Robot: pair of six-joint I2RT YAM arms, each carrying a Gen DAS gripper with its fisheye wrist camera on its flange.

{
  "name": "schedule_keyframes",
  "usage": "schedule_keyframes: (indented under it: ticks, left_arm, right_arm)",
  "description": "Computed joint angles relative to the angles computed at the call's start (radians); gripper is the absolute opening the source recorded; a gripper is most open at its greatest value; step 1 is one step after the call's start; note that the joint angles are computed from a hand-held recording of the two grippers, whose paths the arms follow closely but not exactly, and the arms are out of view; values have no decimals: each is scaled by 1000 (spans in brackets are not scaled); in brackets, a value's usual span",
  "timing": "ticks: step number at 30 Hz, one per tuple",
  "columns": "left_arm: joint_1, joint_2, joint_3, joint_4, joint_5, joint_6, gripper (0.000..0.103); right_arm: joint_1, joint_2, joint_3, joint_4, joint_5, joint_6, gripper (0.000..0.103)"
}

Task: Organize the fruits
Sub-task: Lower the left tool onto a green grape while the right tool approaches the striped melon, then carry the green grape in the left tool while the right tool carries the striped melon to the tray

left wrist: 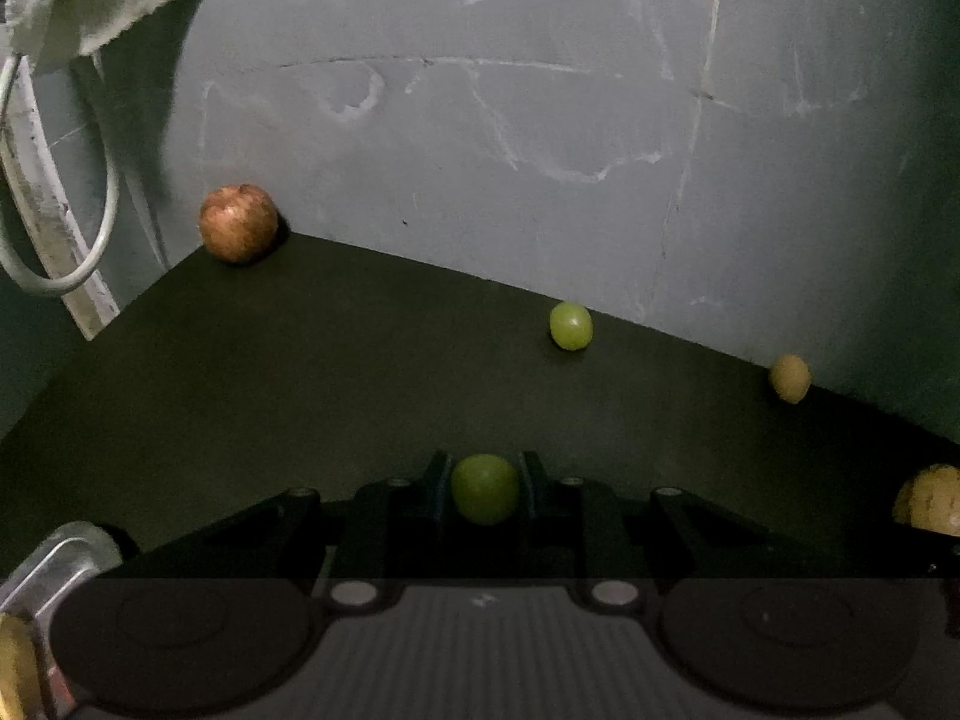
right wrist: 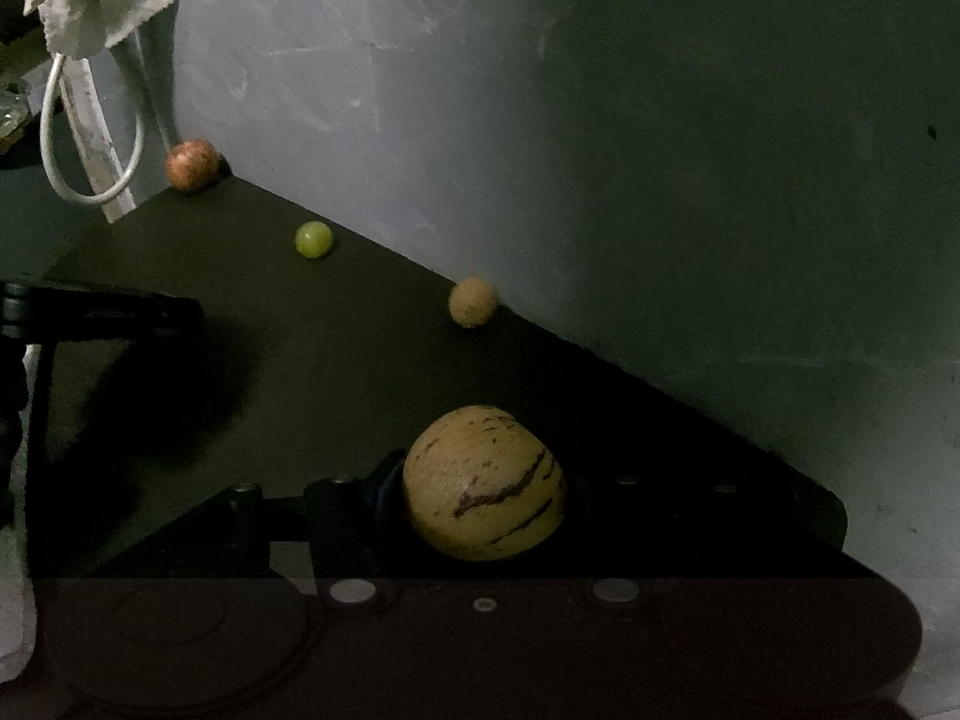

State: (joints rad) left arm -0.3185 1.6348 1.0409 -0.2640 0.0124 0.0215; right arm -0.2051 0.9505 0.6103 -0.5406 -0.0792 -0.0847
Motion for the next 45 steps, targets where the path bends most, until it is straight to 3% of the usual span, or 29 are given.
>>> schedule_keyframes:
  ticks: [10,25,34,45]
  left_arm:
    - [97,-140,-28,-76,41,18,24]
    - [300,-354,-58,-200,164,98,24]
    - [507,-457,-46,-299,286,180,24]
    - [851,-524,-17,-467,505,355,24]
  right_arm:
    - [140,-75,73,-91,47,78,55]
    - [565,-94,252,-213,293,296,56]
    - [846,-30,379,-266,467,408,56]
    - [1155,77,509,-344,639,564,56]
